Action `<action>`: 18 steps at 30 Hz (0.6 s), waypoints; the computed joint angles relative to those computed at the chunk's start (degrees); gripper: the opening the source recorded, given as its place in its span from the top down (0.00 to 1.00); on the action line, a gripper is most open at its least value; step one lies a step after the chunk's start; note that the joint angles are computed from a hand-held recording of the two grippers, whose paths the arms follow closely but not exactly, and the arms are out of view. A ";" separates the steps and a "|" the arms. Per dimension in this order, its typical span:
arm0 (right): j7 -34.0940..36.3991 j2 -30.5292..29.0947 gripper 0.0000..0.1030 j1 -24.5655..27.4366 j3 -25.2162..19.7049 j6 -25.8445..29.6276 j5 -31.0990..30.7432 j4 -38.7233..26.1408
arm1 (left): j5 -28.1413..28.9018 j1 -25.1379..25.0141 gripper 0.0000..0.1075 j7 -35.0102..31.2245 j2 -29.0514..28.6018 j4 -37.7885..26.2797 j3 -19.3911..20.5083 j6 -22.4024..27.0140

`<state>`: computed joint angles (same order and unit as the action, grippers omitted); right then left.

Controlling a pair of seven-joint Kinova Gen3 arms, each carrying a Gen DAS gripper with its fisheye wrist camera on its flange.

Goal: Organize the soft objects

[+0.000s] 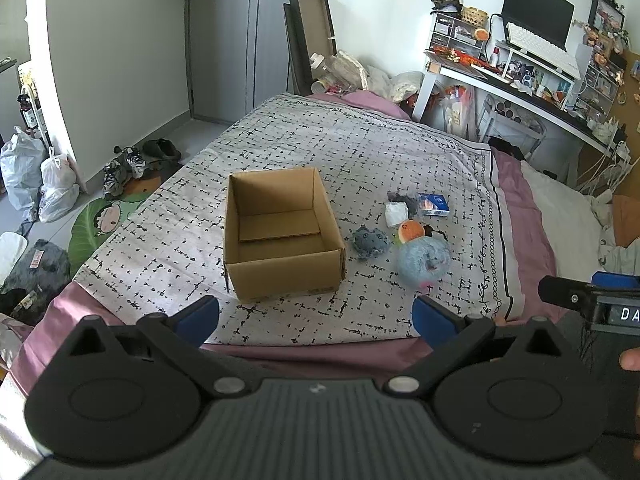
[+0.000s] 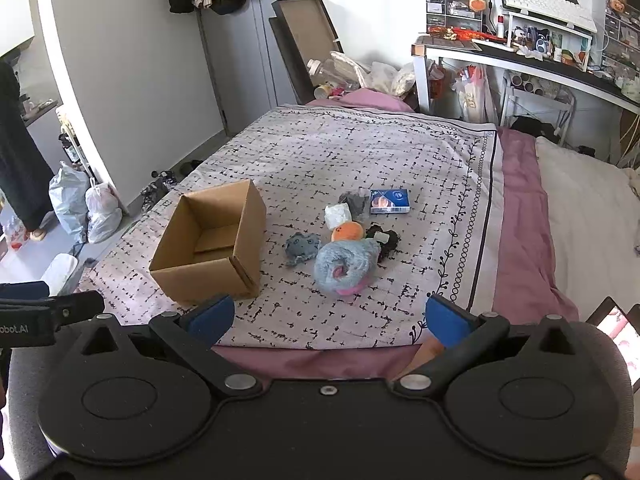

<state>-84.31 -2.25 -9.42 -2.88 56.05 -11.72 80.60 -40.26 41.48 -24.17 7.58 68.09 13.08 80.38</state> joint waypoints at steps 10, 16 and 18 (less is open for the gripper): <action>-0.20 0.04 0.00 -0.07 -0.04 0.11 0.13 -0.14 | -0.15 0.23 0.05 0.05 0.23 -0.21 -0.15 0.15; -0.05 0.01 0.00 -0.06 0.02 0.08 -0.08 -0.09 | -0.14 0.24 0.05 0.36 0.23 -0.20 -0.22 0.17; 0.11 -0.02 0.00 -0.02 0.09 0.02 -0.39 0.10 | -0.34 0.27 0.05 0.81 0.19 0.02 -0.24 0.20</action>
